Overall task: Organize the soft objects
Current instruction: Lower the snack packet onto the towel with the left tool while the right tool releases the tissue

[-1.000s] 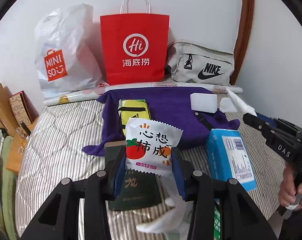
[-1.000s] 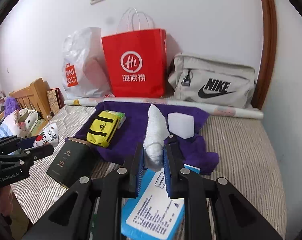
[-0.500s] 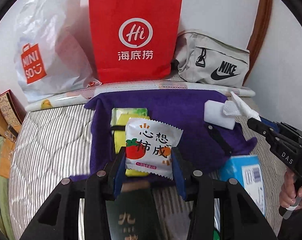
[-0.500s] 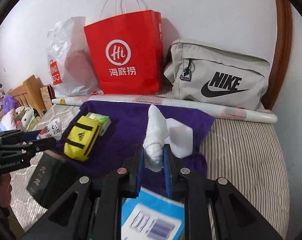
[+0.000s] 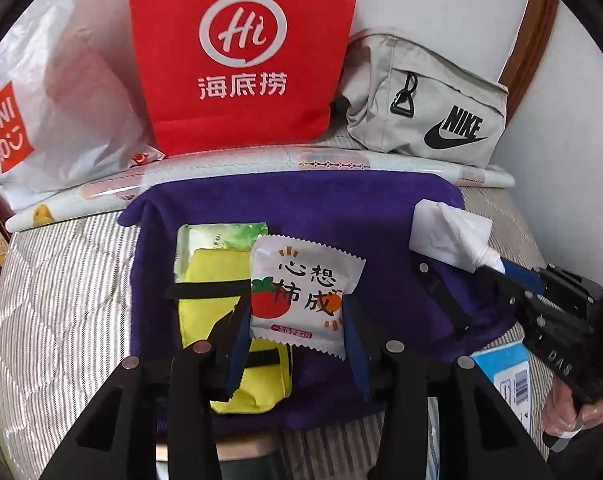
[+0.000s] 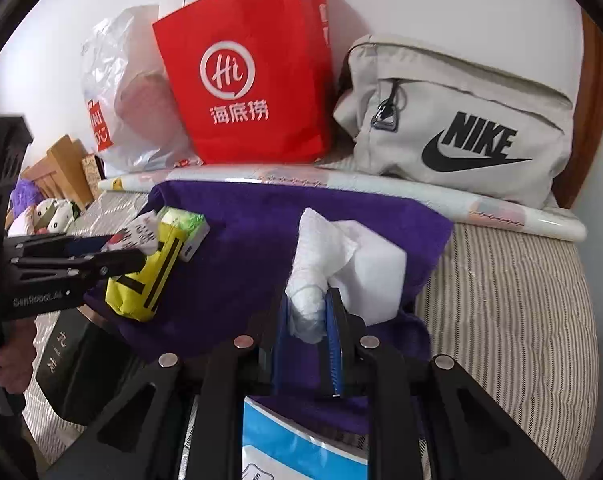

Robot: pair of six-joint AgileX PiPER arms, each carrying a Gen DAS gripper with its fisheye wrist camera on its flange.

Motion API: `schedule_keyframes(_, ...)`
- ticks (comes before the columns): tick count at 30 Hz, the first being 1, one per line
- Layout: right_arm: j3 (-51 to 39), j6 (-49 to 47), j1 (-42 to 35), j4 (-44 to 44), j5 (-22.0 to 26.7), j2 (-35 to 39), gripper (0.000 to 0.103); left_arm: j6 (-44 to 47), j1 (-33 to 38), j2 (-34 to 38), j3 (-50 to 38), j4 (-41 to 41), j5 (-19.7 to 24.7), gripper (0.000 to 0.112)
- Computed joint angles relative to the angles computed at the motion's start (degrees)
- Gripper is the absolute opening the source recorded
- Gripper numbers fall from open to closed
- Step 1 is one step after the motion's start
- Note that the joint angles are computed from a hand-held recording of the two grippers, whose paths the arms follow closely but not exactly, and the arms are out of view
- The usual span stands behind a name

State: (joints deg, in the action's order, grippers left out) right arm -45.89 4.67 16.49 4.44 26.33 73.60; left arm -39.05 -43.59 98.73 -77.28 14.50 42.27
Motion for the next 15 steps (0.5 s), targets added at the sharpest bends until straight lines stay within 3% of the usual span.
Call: schedule_keyframes(15,-0.69,-4.75,-1.24,2.51,0.22,4.45,0.022,5.86,2.12,6.13,-4.47,-6.11,1.27,0.044)
